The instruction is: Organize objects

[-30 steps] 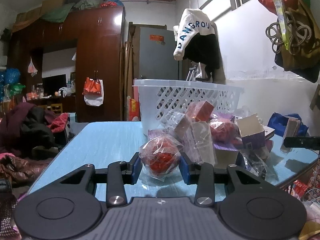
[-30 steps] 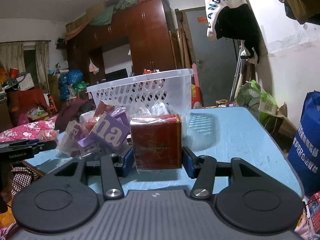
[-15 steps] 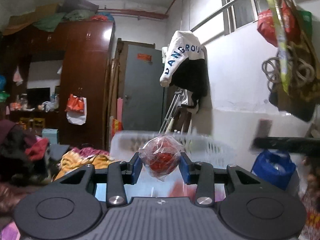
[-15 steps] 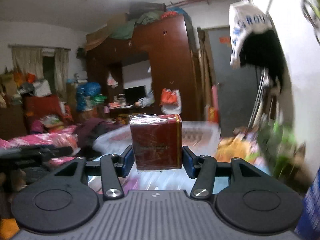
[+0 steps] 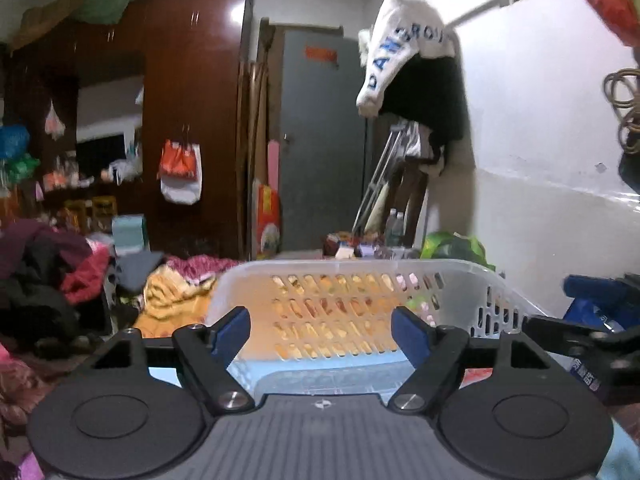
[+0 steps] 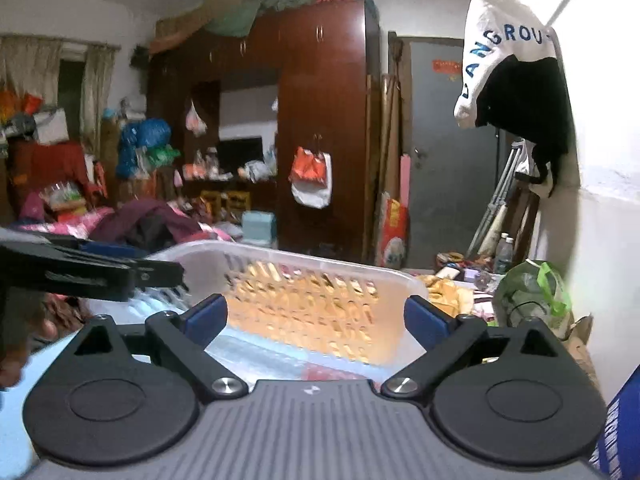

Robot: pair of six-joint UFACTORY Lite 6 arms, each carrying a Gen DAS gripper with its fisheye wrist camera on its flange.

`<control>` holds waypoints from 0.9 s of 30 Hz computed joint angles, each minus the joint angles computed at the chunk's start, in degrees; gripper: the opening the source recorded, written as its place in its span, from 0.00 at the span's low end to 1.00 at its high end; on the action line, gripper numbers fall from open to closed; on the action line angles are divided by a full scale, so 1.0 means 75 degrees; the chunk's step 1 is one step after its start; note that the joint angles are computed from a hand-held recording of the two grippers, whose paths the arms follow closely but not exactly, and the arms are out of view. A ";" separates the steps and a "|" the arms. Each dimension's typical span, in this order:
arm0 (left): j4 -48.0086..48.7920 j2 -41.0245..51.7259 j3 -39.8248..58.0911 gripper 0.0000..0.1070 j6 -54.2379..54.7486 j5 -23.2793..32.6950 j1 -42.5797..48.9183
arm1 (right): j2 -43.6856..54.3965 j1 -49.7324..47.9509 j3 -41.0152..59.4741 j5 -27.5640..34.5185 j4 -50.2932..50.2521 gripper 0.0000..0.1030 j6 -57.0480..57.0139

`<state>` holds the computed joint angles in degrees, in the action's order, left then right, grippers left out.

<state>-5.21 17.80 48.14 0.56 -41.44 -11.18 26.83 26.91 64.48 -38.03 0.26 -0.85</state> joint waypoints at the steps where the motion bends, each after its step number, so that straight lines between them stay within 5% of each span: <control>1: 0.0294 -0.0446 -0.0641 0.75 -0.0237 -0.0385 0.0078 | -0.0441 -0.0026 -0.0717 -0.0359 -0.0223 0.99 0.0238; 6: 0.1876 -0.2025 -0.4498 0.76 -0.1230 -0.3346 0.0675 | -0.1888 0.0044 -0.4309 -0.2758 -0.1487 1.00 0.1021; 10: 0.0011 -0.0187 -0.5691 0.76 -0.0887 -0.6133 -0.0822 | -0.1080 0.0721 -0.5856 -0.5437 -0.0806 0.98 0.1066; 12: -0.0690 0.0665 -0.5626 0.76 -0.0967 -0.6826 -0.1464 | -0.0678 0.0868 -0.5883 -0.5908 -0.0681 0.95 0.1185; 20: -0.0531 0.1078 -0.5275 0.63 -0.0805 -0.6633 -0.1370 | -0.0529 0.1161 -0.4582 -0.4298 -0.0272 0.77 0.0084; 23: -0.0720 0.1435 -0.5069 0.62 -0.0707 -0.6604 -0.1569 | -0.0477 0.1325 -0.4513 -0.4048 -0.0269 0.67 -0.0146; 27: -0.0800 0.1528 -0.4932 0.46 -0.0669 -0.6556 -0.1754 | -0.0286 0.1747 -0.4586 -0.4157 0.0237 0.64 -0.0572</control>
